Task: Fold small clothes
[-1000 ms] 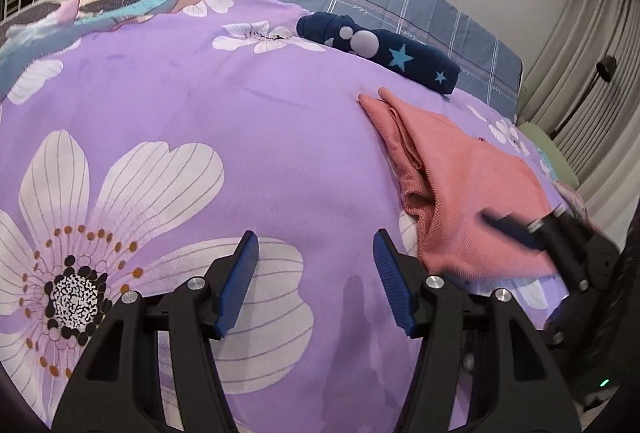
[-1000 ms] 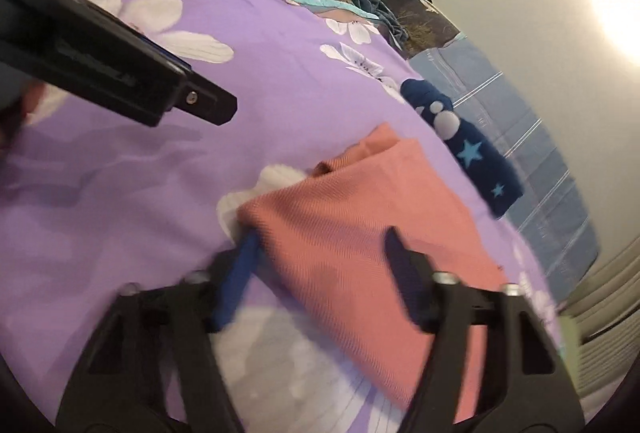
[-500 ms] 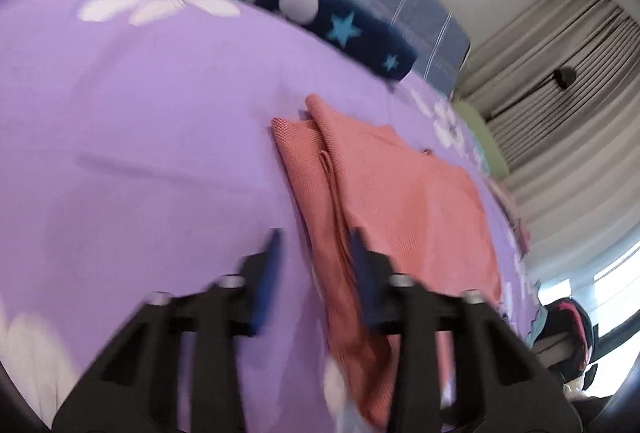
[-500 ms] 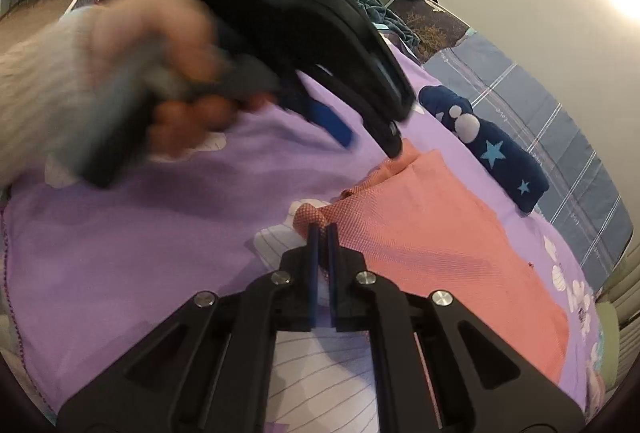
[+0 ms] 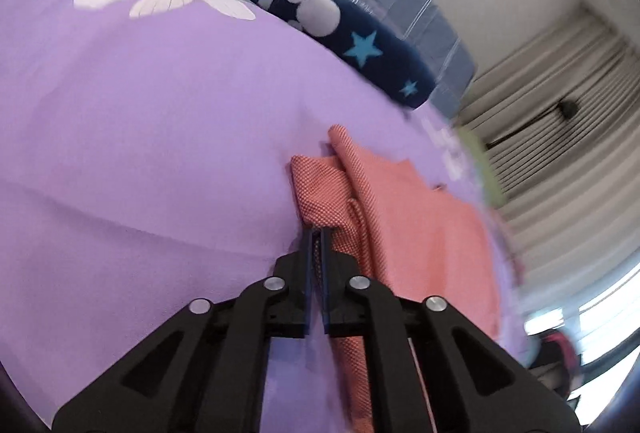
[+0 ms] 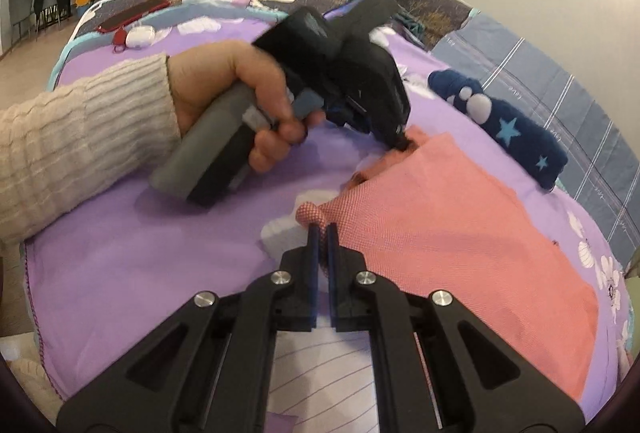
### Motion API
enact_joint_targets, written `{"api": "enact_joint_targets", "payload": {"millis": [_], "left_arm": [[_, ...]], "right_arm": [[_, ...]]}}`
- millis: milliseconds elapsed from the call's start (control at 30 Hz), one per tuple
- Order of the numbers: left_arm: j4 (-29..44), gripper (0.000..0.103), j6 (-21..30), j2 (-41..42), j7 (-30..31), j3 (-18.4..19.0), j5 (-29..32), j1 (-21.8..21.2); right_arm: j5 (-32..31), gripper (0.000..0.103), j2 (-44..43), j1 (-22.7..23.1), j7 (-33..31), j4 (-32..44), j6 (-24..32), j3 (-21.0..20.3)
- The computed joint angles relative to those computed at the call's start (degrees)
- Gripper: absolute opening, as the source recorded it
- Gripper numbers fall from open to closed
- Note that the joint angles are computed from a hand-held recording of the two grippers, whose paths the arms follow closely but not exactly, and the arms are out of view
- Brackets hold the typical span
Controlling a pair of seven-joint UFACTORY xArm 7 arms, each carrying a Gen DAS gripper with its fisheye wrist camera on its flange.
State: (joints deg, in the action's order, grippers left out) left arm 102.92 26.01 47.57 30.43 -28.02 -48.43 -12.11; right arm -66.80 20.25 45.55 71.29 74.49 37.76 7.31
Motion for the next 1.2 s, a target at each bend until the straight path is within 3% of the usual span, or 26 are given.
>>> {"api": "enact_joint_targets", "payload": {"millis": [33, 100, 167, 233, 300, 367, 467, 500, 567, 633, 700, 733, 800, 833, 900, 1067, 1200], "left_arm": [[-0.4, 0.024, 0.1, -0.1, 1.9, -1.5, -1.2, 1.2], [0.7, 0.053, 2.5, 0.5, 4.5, -2.8, -2.0, 2.0], [3.5, 0.061, 4.8, 1.7, 5.3, -2.0, -1.4, 0.6], [7.5, 0.059, 5.6, 2.9, 1.0, 2.0, 2.3, -3.6], [15.2, 0.011, 7.6, 6.6, -6.7, 7.1, 8.9, -8.4], [18.4, 0.008, 6.9, 8.8, -9.5, 6.0, 10.3, -8.5], [11.4, 0.005, -2.0, 5.7, -3.3, 1.4, 7.1, -5.3], [9.7, 0.003, -4.3, 4.9, -3.7, 1.8, 7.3, -5.3], [7.9, 0.003, -7.0, 4.6, -6.8, 3.8, 8.9, -5.8], [8.3, 0.003, -4.9, 7.0, -6.1, -2.0, 5.6, -0.8], [6.3, 0.007, -6.1, 6.1, -3.3, -4.1, 3.9, 1.0], [6.1, 0.013, -5.7, 5.8, -2.7, -4.0, 4.2, 0.9], [4.7, 0.035, -4.8, 4.9, 0.5, -5.3, 3.8, 1.6], [4.8, 0.039, -4.8, 4.8, 1.5, -5.4, 3.7, 1.3], [5.1, 0.056, -2.9, 4.8, 4.3, -6.0, 3.6, 1.2], [8.3, 0.058, 0.8, 4.8, 1.7, 0.1, 7.6, -4.3], [8.7, 0.059, 1.5, 5.4, 2.8, -1.2, 6.5, -3.2]], "right_arm": [[-0.1, 0.004, -0.2, 0.0, 0.3, -0.2, -0.1, 0.0], [0.0, 0.004, -0.6, -0.4, 0.9, -0.7, -1.1, 0.0], [0.8, 0.004, -0.7, -1.1, 0.8, -0.9, -2.3, 0.1], [1.6, 0.004, -0.3, -1.3, 0.4, -0.7, -2.7, 0.0], [1.9, 0.004, 0.1, -0.9, 0.2, -0.3, -2.1, -0.1], [1.4, 0.004, -0.2, -0.6, 1.2, -0.4, -2.3, -0.4], [1.4, 0.004, -0.8, -1.1, 2.7, -1.1, -3.8, -0.4], [2.3, 0.004, -0.6, -1.5, 2.1, -1.2, -4.4, -0.3], [3.4, 0.004, -0.1, -1.7, 1.3, -1.0, -4.7, -0.2], [3.1, 0.004, -0.3, -1.3, 1.6, -1.2, -4.8, -0.6], [2.1, 0.004, -1.1, -1.2, 2.9, -2.0, -5.3, -0.9], [1.7, 0.004, -1.4, -1.3, 3.4, -2.3, -5.4, -0.9], [0.8, 0.008, -2.6, -1.3, 4.7, -3.5, -4.8, -0.8], [0.2, 0.011, -3.1, -1.4, 5.4, -4.1, -4.3, -0.7], [-0.2, 0.024, -4.1, -1.4, 5.6, -5.0, -1.9, 0.1], [2.3, 0.033, -2.3, -1.4, 0.2, -3.4, 2.6, 2.0], [2.4, 0.036, 0.6, 0.5, -3.7, 0.0, 6.9, 1.6]]}}
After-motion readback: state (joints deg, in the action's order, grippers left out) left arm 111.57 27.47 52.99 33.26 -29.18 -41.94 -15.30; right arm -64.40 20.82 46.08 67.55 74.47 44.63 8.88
